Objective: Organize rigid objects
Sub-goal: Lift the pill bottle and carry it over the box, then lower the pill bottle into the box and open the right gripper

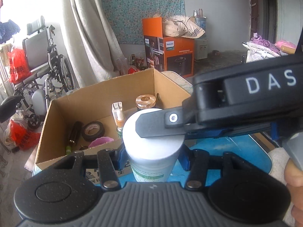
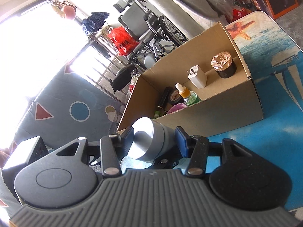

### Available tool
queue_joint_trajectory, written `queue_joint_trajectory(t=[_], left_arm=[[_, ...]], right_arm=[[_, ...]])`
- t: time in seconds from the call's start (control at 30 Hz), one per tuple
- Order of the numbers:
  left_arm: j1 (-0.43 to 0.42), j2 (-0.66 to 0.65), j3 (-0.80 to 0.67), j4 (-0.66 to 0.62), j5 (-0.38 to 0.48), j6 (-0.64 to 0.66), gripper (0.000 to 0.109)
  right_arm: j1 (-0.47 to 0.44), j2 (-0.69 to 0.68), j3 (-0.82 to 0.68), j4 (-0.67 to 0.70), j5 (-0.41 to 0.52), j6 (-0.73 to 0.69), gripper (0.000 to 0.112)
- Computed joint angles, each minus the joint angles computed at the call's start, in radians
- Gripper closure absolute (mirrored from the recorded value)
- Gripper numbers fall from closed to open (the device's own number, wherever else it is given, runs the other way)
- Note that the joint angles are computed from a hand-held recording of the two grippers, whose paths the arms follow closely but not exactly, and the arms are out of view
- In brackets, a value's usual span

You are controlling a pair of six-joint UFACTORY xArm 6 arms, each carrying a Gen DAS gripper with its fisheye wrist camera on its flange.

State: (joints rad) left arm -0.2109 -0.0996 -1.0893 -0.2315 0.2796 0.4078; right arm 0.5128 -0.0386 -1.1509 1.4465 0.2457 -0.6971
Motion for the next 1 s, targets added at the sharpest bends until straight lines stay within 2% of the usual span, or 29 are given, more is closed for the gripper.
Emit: queue_joint_trajectory(t=[0.17, 0.3, 0.5, 0.67, 0.87, 1.0], left_arm=[[-0.012, 0.030, -0.088, 0.022, -0.035, 0.002, 0.054], [-0.020, 0.125, -0.242, 0.011, -0.001, 0.017, 0.055], [-0.014, 0.380, -0.603, -0.016, 0.219, -0.013, 0.055], [0.002, 0.553, -0.816, -0.029, 0.395, -0.056, 0.055], [0.020, 0.648, -0.903, -0.041, 0.497, -0.054, 0.055], [0.022, 0.665, -0.900, -0.057, 0.500, -0.055, 0.055]], right_arm=[[-0.022, -0.017, -0.058, -0.036, 0.007, -0.041, 0.063], [-0.082, 0.020, -0.159, -0.155, 0.070, 0.025, 0.062], [-0.214, 0.199, -0.404, -0.388, 0.258, 0.251, 0.061], [-0.264, 0.359, -0.577, -0.568, 0.368, 0.408, 0.060], [-0.266, 0.495, -0.696, -0.662, 0.420, 0.458, 0.060], [-0.264, 0.539, -0.729, -0.680, 0.407, 0.438, 0.060]])
